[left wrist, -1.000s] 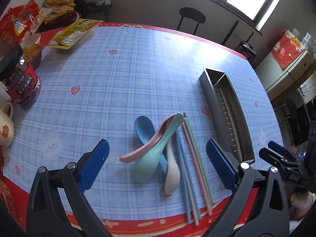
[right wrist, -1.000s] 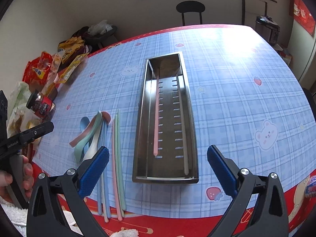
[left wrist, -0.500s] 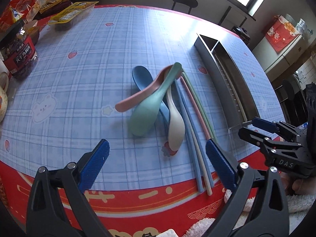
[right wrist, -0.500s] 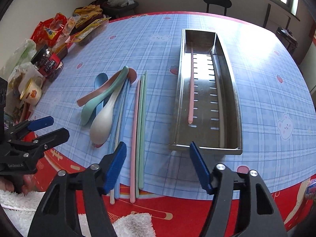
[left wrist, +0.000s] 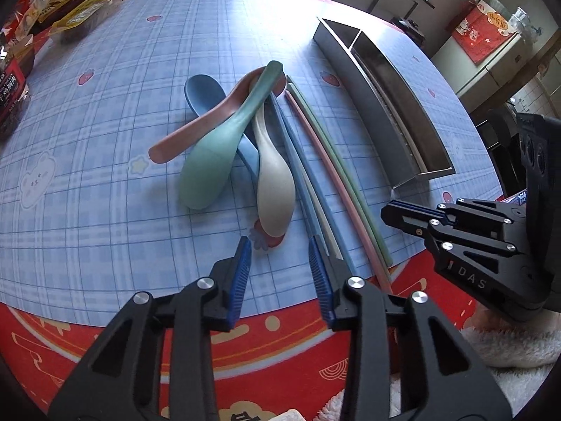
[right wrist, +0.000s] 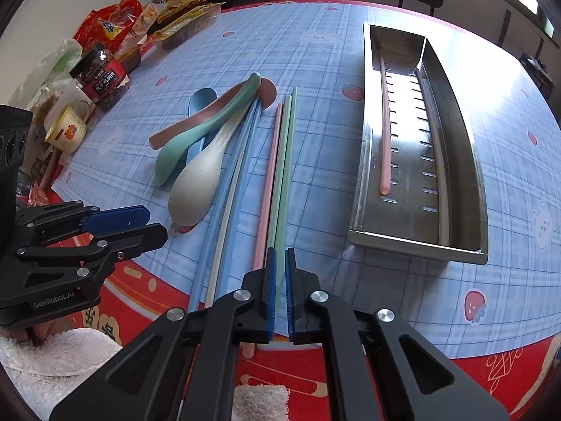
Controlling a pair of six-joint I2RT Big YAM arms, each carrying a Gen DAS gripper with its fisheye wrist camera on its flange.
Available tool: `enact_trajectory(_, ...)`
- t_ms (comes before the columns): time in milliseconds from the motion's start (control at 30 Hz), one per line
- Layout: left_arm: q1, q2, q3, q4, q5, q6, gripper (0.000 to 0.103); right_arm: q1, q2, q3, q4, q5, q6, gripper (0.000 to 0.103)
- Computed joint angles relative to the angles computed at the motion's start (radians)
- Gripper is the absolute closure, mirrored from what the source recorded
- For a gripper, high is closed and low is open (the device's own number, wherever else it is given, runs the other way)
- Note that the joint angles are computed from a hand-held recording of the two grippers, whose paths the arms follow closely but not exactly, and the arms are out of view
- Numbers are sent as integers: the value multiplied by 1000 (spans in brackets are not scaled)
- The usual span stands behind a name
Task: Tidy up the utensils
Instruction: 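Grasp a blue stick with the left gripper while the right gripper grasps a green stick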
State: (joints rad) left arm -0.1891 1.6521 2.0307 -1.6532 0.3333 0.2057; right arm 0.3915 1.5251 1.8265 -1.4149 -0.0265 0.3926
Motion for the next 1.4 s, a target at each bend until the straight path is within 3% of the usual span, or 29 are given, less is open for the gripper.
enact_trajectory(567,1,-14,-28,10,13,-17,67,0,62,47,-5,24,-42,98)
enact_trajectory(1100,-20,9,-12,-3,24,-29,67,14,49,33,-11,69,-79,97)
enact_trajectory(1400,-27,19,-8,-6,31,-24,67,-1,16,-8,6,41,-57,95)
